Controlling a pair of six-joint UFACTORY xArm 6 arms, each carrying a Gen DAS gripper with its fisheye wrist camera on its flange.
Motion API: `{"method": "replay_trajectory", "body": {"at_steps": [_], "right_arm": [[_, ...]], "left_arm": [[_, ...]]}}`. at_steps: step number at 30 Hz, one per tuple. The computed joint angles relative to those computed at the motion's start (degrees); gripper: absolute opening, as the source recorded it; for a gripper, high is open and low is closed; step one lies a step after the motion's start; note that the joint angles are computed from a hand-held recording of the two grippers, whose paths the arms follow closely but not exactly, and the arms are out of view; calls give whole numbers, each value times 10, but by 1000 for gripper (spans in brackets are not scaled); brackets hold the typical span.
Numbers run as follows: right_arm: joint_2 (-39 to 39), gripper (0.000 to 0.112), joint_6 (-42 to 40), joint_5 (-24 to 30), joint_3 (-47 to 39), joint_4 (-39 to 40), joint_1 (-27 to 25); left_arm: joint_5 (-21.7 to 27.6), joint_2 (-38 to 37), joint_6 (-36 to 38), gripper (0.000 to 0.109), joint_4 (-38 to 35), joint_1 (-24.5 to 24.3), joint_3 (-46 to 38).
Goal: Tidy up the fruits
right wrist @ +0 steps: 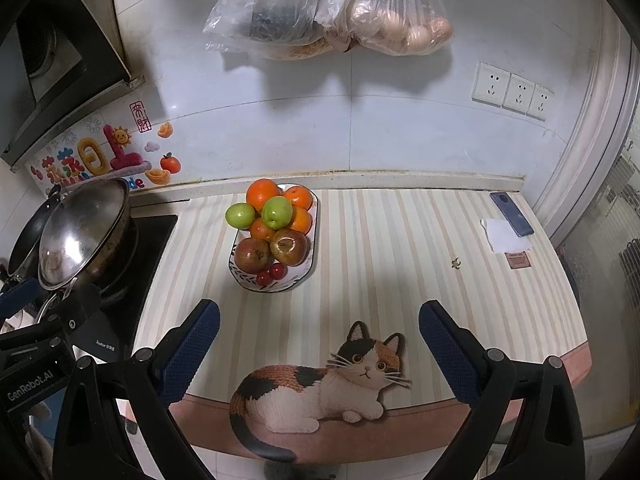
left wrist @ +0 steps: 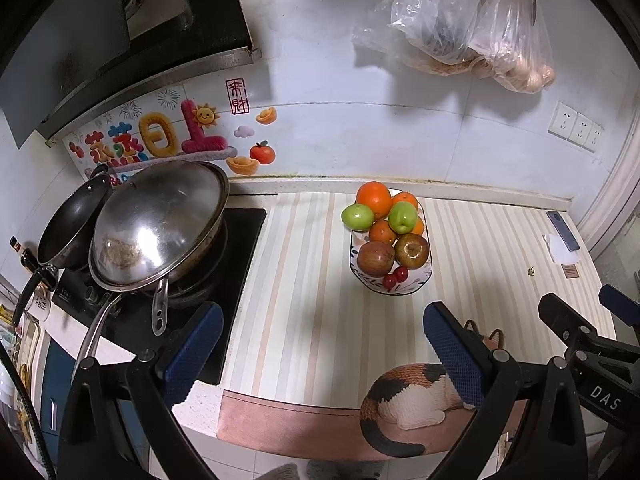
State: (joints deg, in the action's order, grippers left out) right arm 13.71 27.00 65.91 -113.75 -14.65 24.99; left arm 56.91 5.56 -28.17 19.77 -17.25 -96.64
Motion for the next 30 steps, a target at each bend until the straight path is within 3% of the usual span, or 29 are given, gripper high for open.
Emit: {"method": "replay_trajectory", "body": {"at_steps": [30], "right_arm": [[0,102,-5,-7,5,10,2]], "left_arm": [[-4,-15,11,103,-17,11,22]]}}
